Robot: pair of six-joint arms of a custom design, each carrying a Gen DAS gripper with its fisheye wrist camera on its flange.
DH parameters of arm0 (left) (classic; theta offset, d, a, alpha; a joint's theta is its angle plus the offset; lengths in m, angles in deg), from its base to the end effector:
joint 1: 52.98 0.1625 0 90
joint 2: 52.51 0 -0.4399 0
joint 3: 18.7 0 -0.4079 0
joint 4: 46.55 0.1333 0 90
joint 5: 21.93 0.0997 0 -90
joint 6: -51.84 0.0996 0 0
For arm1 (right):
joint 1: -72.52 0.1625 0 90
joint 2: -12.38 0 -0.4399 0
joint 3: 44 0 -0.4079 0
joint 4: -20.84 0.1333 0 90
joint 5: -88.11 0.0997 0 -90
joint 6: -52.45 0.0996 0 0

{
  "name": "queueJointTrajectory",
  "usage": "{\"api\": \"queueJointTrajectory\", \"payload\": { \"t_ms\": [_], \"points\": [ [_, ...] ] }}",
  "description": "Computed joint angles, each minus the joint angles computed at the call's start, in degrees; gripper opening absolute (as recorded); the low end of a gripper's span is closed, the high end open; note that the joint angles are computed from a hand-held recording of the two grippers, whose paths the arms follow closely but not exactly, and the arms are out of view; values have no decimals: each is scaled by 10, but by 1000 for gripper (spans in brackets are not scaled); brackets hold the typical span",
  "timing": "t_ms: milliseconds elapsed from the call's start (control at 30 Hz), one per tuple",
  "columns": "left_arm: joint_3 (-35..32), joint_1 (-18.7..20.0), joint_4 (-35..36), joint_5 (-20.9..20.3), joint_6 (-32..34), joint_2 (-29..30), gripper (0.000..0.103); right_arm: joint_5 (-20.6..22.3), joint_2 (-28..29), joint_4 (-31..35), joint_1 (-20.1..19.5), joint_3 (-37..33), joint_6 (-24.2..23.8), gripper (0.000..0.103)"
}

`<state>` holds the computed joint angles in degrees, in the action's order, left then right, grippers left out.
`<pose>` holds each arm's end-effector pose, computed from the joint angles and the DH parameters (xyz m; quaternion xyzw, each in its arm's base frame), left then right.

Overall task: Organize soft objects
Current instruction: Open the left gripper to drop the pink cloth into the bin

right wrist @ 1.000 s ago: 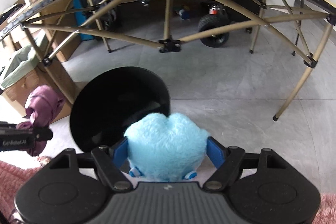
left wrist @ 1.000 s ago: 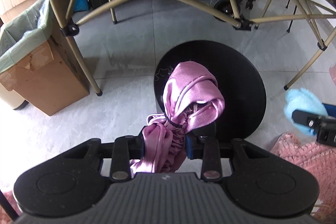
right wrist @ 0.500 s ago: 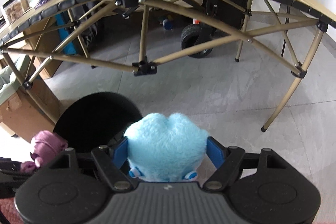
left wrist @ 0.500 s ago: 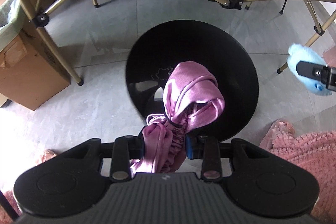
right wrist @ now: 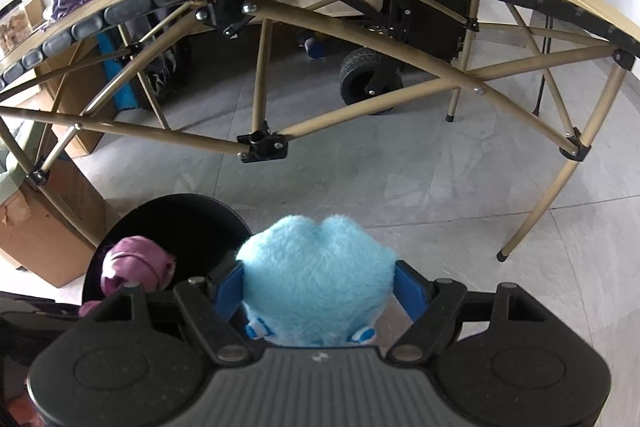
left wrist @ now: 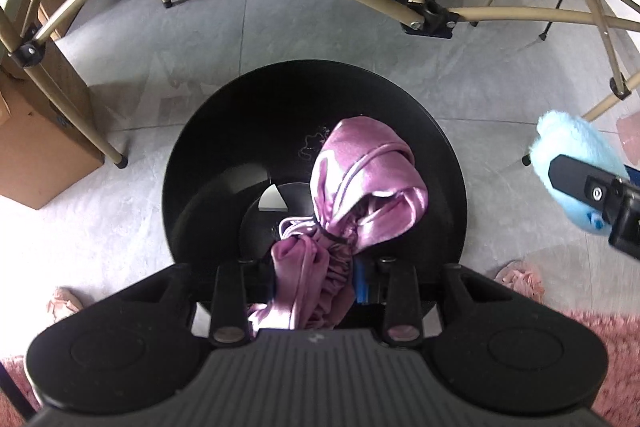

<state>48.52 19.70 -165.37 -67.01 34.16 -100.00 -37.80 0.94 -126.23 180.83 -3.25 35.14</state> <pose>-0.0410 -0.8156 0.2952 -0.0332 0.9211 -0.1844 0.3412 0.3578 -0.8429 0.0251 0.2121 -0.9019 0.2308 0.2973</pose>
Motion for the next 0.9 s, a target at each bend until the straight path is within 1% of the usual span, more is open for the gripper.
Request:
{"api": "queueJointTrajectory", "payload": {
  "t_ms": [233, 333, 400, 500, 700, 900],
  "points": [
    [-20, 6, 9, -11, -10, 11, 34, 6, 11, 14, 6, -18, -5, 76],
    [-20, 8, 13, -12, -18, 10, 34, 12, 12, -7, 10, -14, -34, 76],
    [-21, 8, 15, -9, -24, 10, 34, 15, 16, -4, 9, -22, -32, 76],
    [-25, 8, 17, -10, -29, 14, 34, 17, 22, -5, 9, -28, -44, 76],
    [-25, 9, 15, -14, -32, 16, 34, 11, 17, -14, 7, -17, -45, 76],
    [-28, 9, 17, -9, -35, 19, 34, 20, 15, -25, 8, -9, -53, 76]
  ]
}}
